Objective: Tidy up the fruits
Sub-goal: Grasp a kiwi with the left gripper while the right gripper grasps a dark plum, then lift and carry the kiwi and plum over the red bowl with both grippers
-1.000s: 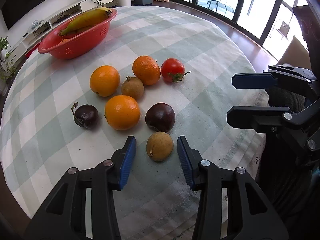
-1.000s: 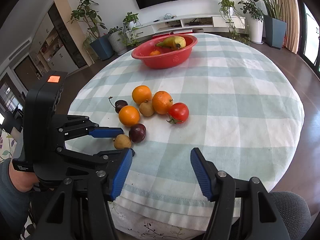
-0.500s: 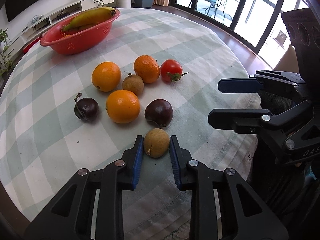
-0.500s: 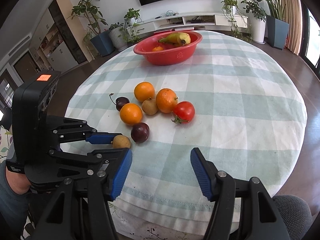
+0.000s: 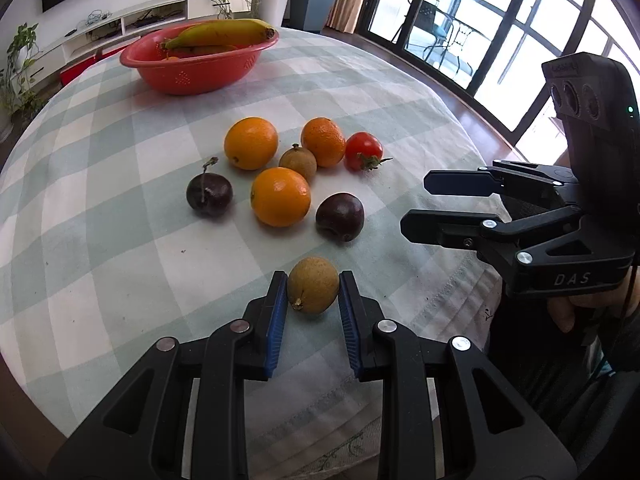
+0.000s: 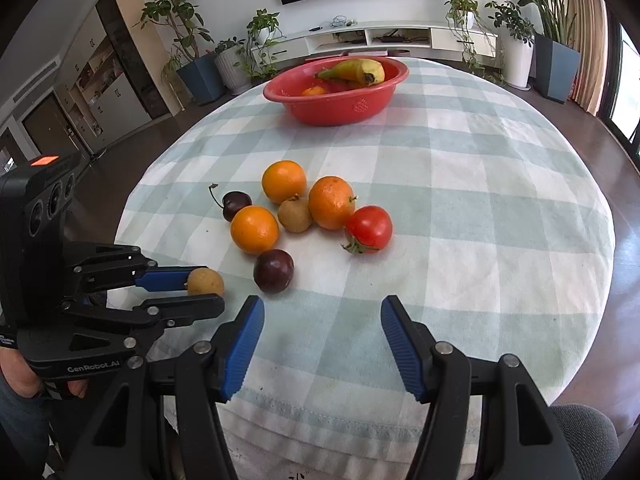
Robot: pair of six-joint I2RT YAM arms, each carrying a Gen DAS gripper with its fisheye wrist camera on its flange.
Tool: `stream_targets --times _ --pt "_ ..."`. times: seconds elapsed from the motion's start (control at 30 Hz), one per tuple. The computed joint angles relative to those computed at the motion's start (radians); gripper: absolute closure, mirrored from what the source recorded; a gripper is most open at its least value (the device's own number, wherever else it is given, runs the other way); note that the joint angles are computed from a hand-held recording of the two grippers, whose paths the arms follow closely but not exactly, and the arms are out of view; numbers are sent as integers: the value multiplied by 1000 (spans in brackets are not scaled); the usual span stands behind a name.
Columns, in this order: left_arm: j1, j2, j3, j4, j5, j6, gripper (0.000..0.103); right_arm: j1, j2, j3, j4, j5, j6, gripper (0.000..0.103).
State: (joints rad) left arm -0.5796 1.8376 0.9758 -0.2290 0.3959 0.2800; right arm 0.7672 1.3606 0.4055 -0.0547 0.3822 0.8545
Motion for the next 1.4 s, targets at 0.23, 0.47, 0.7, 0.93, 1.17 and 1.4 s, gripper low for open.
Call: stream_targets --times 0.23,0.47,0.7,0.93,1.17,1.4 --pt "72 -63 -81 28 33 -13 79 -32 116 90 24 -24 -90 38" --pt "110 -100 -117 42 59 -20 79 -41 230 158 35 -49 -151 46" --pt "111 -87 -112 50 62 -28 79 -46 281 178 44 -46 -198 54" --pt "106 -78 -108 52 54 -35 79 -54 303 196 47 -45 -244 63" --pt "104 -74 -105 51 49 -36 79 -50 312 211 33 -43 -259 66" --pt "103 -72 -105 53 47 -42 79 -41 319 220 22 -28 -280 73"
